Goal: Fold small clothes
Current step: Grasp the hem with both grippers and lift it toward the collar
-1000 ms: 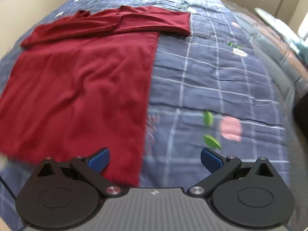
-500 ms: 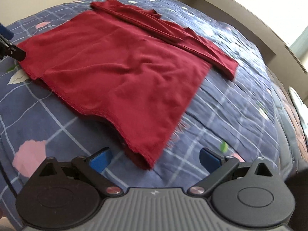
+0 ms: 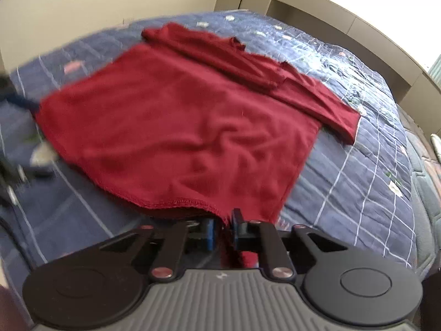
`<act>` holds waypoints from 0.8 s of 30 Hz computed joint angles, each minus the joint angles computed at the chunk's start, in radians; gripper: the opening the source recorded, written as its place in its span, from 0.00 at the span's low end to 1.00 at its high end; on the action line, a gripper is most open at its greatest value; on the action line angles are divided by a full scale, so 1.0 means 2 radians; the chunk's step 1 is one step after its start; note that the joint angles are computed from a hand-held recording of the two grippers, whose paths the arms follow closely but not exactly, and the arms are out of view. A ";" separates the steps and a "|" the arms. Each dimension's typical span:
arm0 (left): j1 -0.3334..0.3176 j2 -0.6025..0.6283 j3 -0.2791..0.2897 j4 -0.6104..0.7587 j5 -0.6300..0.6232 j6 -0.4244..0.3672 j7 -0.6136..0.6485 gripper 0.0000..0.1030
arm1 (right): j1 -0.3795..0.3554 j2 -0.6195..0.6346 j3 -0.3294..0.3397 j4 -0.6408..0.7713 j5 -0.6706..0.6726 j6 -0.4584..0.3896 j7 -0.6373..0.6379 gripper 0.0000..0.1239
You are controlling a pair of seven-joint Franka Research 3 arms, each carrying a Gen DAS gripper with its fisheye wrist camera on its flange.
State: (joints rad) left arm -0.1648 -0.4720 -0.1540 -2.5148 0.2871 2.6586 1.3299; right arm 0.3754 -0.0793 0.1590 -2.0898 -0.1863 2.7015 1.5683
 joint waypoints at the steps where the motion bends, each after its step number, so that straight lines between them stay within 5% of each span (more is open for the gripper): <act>1: -0.002 0.005 0.000 0.002 0.001 0.003 0.006 0.99 | 0.002 0.001 -0.003 0.009 0.022 -0.004 -0.007 0.06; 9: 0.058 0.048 -0.061 0.029 0.126 0.021 -0.074 0.99 | 0.003 0.016 -0.012 0.070 0.099 -0.032 -0.048 0.05; 15: 0.071 0.053 -0.052 0.046 0.192 -0.011 -0.131 0.86 | 0.000 0.016 -0.014 0.076 0.101 -0.033 -0.053 0.05; 17: 0.072 0.049 -0.041 0.045 0.198 -0.016 -0.130 0.66 | 0.000 0.014 -0.013 0.072 0.091 -0.033 -0.049 0.05; 21: 0.066 0.048 -0.022 0.046 0.188 -0.020 -0.105 0.42 | -0.001 0.010 -0.010 0.060 0.064 -0.033 -0.041 0.05; 23: 0.061 0.046 -0.013 0.044 0.181 -0.017 -0.076 0.13 | -0.001 0.006 -0.010 0.052 0.061 -0.035 -0.049 0.04; 24: 0.059 0.045 -0.009 0.042 0.174 -0.015 -0.063 0.06 | 0.000 0.003 -0.009 0.048 0.058 -0.037 -0.055 0.04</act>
